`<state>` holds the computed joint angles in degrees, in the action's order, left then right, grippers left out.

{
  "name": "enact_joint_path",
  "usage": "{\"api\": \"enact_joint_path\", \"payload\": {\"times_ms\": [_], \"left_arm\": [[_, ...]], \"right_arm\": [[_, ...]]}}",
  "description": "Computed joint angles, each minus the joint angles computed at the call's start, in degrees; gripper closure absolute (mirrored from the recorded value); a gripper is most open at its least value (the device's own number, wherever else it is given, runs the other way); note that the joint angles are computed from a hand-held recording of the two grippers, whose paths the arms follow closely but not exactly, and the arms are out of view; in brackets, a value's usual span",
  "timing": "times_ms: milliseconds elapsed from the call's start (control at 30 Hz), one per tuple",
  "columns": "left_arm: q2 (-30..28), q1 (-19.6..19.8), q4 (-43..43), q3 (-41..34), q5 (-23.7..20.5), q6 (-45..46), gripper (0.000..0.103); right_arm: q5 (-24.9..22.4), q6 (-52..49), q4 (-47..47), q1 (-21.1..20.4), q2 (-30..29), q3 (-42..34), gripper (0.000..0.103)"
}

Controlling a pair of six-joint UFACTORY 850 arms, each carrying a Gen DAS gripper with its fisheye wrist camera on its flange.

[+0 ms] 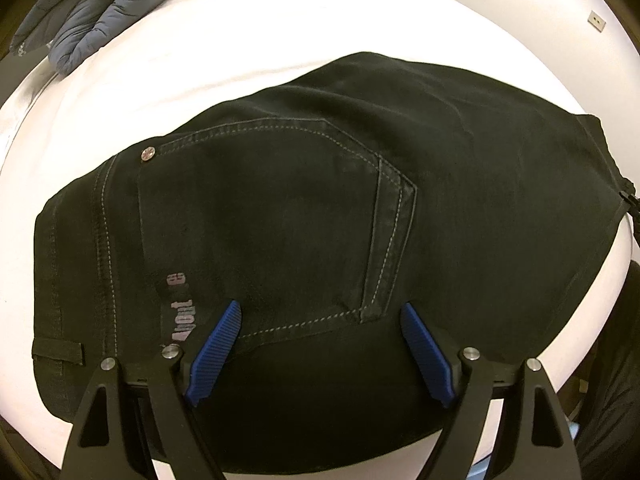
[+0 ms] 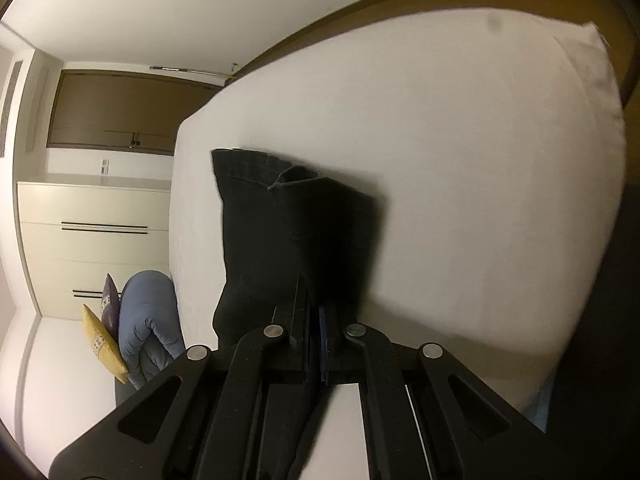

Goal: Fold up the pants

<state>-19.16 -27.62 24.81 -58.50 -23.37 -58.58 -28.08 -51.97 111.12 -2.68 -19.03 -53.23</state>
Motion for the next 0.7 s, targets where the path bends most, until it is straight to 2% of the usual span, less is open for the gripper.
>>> {"api": "enact_joint_path", "payload": {"times_ms": [100, 233, 333, 367, 400, 467, 533, 600, 700], "left_arm": [[0.23, -0.09, -0.95, 0.04, -0.42, 1.24, 0.019], [0.46, -0.22, -0.40, 0.55, -0.21, 0.91, 0.019], [1.09, -0.66, 2.61, 1.84, 1.18, -2.87, 0.019], [1.18, -0.81, 3.87, 2.06, 1.45, -4.41, 0.019], [1.19, -1.01, 5.09, 2.17, 1.50, -5.97, 0.020], [1.09, -1.14, 6.49, 2.18, 1.45, -7.80, 0.019], [1.58, -1.53, 8.09, 3.22, 1.94, -10.05, 0.018], [1.23, -1.92, 8.28, 2.73, 1.59, -10.50, 0.015], [0.72, -2.11, 8.43, 2.44, 1.68, -10.64, 0.011]], "right_arm": [[-3.26, -2.91, 3.09, -0.97, -0.96, 0.62, 0.101], [-4.14, -6.50, 6.18, -2.02, -0.75, 1.12, 0.101], [-7.04, -5.69, 6.00, -4.14, -0.46, 1.88, 0.101], [-6.74, -4.45, 4.66, -4.17, -0.83, 1.12, 0.100], [-4.12, -3.56, 3.30, -3.88, 0.31, 1.17, 0.099], [6.88, -5.06, 3.70, -2.24, 4.01, 1.40, 0.096], [12.84, -6.51, 7.29, -2.00, 6.57, 1.81, 0.096], [12.92, -3.53, 2.41, -2.32, 6.83, 0.10, 0.096], [12.53, -1.31, -15.58, 0.04, 3.31, -7.87, 0.096]]}}
